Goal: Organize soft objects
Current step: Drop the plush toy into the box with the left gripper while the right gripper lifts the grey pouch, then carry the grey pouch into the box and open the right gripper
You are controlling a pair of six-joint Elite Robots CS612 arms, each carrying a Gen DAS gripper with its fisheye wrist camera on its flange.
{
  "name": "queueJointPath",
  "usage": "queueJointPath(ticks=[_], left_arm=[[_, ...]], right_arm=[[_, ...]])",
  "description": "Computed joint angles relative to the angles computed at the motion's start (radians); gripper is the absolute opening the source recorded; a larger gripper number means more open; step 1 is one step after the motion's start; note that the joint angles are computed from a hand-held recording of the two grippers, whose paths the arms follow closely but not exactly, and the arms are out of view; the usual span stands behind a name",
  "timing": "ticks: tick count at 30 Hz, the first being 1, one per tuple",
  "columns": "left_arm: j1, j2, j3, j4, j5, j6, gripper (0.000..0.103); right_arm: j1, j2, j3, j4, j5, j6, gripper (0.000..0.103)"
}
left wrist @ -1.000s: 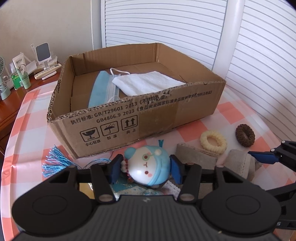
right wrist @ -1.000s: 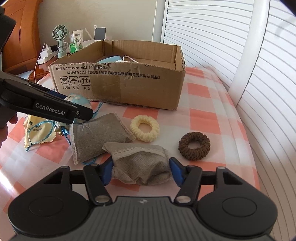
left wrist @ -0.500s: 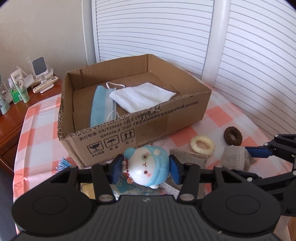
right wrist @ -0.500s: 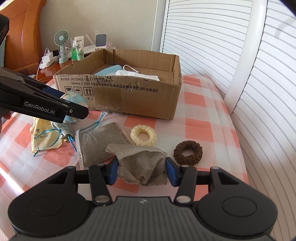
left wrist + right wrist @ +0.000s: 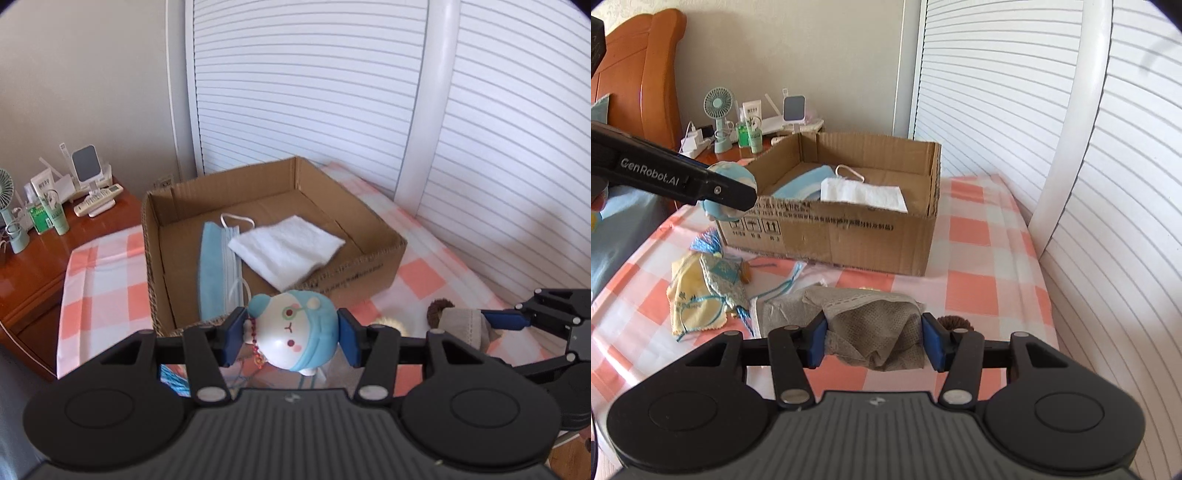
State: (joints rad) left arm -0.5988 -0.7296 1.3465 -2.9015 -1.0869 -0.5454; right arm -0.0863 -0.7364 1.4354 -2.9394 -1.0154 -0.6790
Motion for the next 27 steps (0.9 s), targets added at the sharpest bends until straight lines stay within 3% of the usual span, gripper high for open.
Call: queueJointPath(ticks=[7,15,16,18,19,20,22,25,27], left_arm=[[0.028,0.016,-0.077,0.073,0.037,0.011,0.052],[0.078,0.093,-0.234,0.233,0.059,0.021,0.052],[0.086,0.104,-0.254,0.251,0.054,0.010,0.053],[0.097,0.127,-0.288,0.273,0.063,-0.003,0.067],[0.100,0.136,-0.304,0.298,0.073,-0.016,0.086],[0.102,0.145,-0.319,0.326,0.092,-0.031,0.093],[0.103,0.151,-0.329,0.361,0.128,-0.049,0.093],[0.110,0.132,-0.307,0.377,0.054,-0.081,0.093],[0.105,0.115,-0.275,0.351,0.043,-0.074,0.093]], right_arm=[[-0.001,0.004,-0.021,-0.009,0.020,0.007,0.056],[0.003,0.013,-0.053,0.004,0.043,0.012,0.056],[0.004,0.014,-0.056,0.004,0.043,0.012,0.056],[0.006,0.018,-0.063,0.009,0.041,0.008,0.056],[0.007,0.019,-0.064,0.009,0.040,0.008,0.056],[0.008,0.020,-0.067,0.011,0.039,0.008,0.056],[0.009,0.022,-0.071,0.013,0.038,0.007,0.056],[0.010,0.024,-0.076,0.019,0.037,0.007,0.056],[0.012,0.026,-0.080,0.025,0.035,0.007,0.056]])
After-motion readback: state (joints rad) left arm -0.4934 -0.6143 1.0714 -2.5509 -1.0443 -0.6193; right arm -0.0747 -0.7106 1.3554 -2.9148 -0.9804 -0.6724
